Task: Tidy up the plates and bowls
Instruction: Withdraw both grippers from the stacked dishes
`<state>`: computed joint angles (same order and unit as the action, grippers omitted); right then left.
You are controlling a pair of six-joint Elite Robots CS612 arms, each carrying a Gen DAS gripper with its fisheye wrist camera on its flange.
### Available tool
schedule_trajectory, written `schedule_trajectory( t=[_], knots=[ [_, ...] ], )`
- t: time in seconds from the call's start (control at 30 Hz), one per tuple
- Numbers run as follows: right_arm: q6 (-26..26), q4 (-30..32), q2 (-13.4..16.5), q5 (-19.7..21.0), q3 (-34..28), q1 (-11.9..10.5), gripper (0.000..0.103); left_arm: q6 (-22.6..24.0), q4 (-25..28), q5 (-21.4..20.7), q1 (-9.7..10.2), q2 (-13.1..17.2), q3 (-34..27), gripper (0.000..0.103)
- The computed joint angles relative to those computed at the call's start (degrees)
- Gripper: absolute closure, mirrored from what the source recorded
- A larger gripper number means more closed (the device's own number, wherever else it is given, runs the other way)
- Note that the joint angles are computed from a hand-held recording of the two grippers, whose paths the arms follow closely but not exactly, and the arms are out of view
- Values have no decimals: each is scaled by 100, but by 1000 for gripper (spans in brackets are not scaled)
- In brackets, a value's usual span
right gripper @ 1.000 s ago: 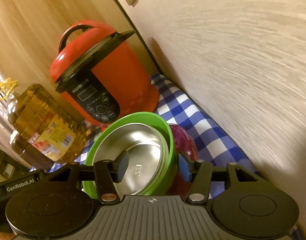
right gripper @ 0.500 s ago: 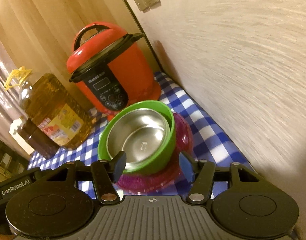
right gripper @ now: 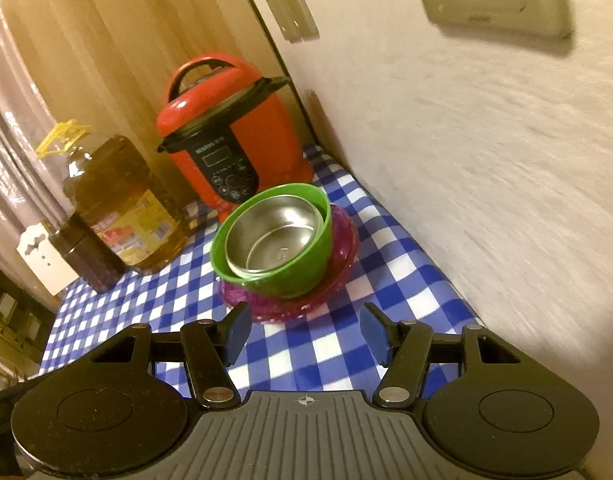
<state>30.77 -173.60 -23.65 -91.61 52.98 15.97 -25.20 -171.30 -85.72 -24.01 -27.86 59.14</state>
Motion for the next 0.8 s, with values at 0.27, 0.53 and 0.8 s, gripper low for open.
schedule_trajectory(
  t=[0.27, 0.53, 0.8],
  knots=[
    [-339, -345, -436, -200, 769, 95, 43, 307, -493, 420, -155, -437, 754, 23],
    [-646, -739, -922, -225, 1563, 194, 43, 271, -970, 464, -261, -864, 1516, 23],
    [-727, -1127, -1204, -407, 2090, 317, 43, 304, -1303, 686, -381, -1261, 2204, 23]
  ],
)
